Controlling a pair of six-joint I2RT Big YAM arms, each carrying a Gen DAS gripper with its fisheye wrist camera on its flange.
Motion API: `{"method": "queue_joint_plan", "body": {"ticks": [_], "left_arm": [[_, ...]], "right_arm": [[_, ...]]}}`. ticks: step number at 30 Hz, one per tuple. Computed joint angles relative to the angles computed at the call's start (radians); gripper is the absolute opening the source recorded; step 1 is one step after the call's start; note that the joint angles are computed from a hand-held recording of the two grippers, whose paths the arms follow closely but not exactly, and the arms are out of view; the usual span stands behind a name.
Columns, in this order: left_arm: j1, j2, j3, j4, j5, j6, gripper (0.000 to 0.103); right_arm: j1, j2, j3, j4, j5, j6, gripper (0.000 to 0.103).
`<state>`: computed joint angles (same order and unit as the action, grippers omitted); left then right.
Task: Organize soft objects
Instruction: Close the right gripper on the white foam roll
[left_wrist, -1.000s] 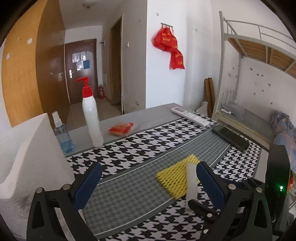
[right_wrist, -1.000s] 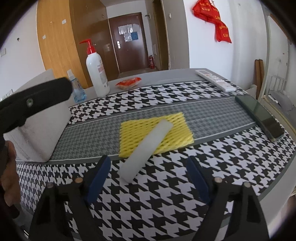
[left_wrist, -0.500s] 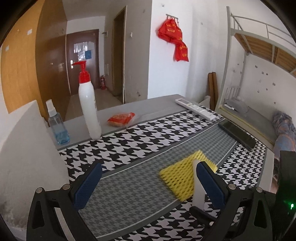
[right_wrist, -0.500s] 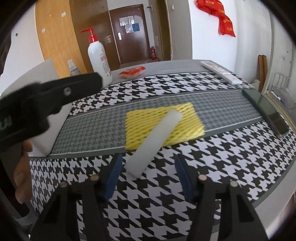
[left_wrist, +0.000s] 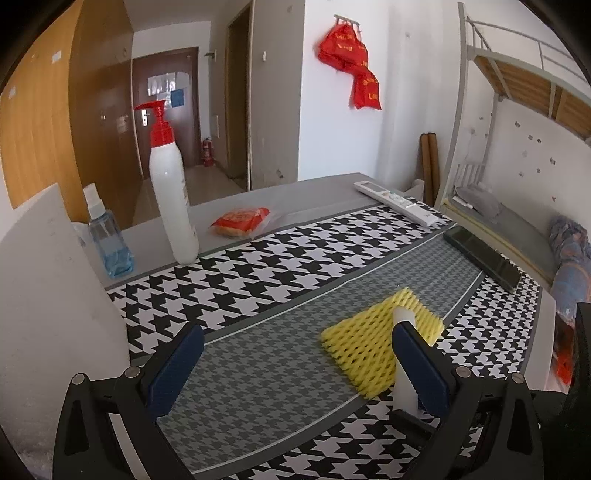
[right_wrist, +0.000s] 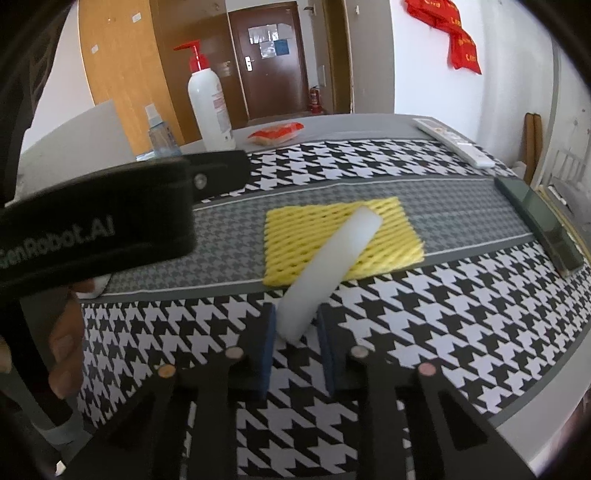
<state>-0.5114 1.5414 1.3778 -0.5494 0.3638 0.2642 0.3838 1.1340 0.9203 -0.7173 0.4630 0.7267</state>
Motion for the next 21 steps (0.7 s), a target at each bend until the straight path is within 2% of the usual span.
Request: {"method": "queue_joint_plan", "body": {"ticks": [2,11,16,21], "left_arm": [[-0.005,-0.001,-0.001,0.003,-0.004,0.003,0.102],[-0.019,0.002,0.001,-0.02,0.004,0.03,0.102],[-0.043,0.011,0.009,-0.075,-0.003,0.099,0.102],[-0.056,0.017,0.007,-0.106,-0.005,0.153,0.102]], "right_arm": [[-0.005,-0.015,-0.013,0.008,-0.007,-0.006,0.017],[0.006,-0.111,-0.059,-0.021,0.054,0.013,0.016],[0.0,-0.161,-0.088,-0.029,0.083,0.022,0.016],[-0.02,-0.175,-0.105,-0.024,0.076,0.025,0.016]]}}
